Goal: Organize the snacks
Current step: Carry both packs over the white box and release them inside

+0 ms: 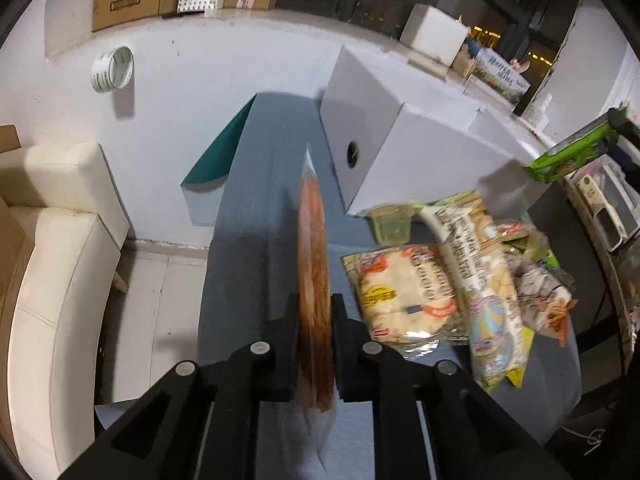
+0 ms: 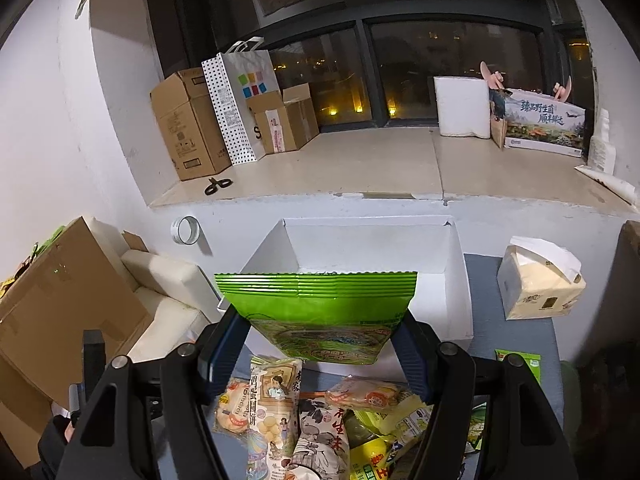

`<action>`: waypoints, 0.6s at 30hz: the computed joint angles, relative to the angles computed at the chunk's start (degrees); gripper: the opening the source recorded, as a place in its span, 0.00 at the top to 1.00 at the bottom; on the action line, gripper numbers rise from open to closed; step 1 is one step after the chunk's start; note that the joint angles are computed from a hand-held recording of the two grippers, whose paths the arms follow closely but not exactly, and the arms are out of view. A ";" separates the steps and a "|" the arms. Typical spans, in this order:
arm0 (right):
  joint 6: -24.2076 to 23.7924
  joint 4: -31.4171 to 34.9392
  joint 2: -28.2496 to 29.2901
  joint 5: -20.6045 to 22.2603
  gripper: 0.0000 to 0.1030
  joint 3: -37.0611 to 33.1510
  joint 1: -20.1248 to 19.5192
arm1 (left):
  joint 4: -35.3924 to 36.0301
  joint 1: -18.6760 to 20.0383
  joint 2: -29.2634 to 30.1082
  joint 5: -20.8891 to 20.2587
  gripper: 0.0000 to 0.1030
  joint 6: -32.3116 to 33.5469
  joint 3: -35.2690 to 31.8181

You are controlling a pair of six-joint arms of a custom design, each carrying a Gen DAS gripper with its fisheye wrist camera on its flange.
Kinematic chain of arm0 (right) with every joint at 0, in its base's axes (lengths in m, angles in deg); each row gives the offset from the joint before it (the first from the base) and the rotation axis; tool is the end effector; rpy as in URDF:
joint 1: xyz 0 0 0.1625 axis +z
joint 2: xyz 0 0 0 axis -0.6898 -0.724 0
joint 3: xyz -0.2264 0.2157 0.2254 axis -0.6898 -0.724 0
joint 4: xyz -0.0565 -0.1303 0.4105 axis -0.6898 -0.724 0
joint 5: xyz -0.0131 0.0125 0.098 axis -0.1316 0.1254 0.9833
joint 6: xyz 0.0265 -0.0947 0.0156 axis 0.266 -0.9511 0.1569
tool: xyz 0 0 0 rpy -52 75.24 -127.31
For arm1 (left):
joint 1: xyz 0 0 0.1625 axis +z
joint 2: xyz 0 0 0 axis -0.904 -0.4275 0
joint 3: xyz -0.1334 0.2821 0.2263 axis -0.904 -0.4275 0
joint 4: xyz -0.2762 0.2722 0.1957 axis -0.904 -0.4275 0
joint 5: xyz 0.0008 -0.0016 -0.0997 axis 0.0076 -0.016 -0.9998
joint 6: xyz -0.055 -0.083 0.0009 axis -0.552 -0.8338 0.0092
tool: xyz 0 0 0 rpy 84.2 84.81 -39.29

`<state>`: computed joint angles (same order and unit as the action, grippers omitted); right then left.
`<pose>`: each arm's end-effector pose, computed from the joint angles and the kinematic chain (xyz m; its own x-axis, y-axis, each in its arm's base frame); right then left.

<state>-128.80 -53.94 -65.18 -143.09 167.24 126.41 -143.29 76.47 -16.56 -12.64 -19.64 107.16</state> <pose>0.0840 -0.4893 0.4706 -0.6459 -0.6641 0.3766 -0.7619 0.5293 -0.3733 -0.4104 -0.2951 -0.0138 -0.8191 -0.3580 -0.4482 0.0829 0.6994 -0.7100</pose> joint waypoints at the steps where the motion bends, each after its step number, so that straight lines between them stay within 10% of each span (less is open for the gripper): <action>1: -0.10 -0.38 -0.11 0.34 0.29 -0.04 -0.04 | 0.62 -0.80 -0.07 0.50 0.85 -0.24 -0.39; 9: 4.04 -4.56 5.82 -2.53 0.29 -3.85 2.40 | 12.36 -3.88 0.84 7.92 0.85 0.05 -9.59; 18: 9.07 -8.72 15.61 -7.18 0.29 -10.99 6.07 | 8.72 5.74 7.18 19.16 0.85 20.31 -25.00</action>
<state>-119.72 -62.66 -49.57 -150.27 156.25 132.49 -134.57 82.21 -9.38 6.53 0.68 82.16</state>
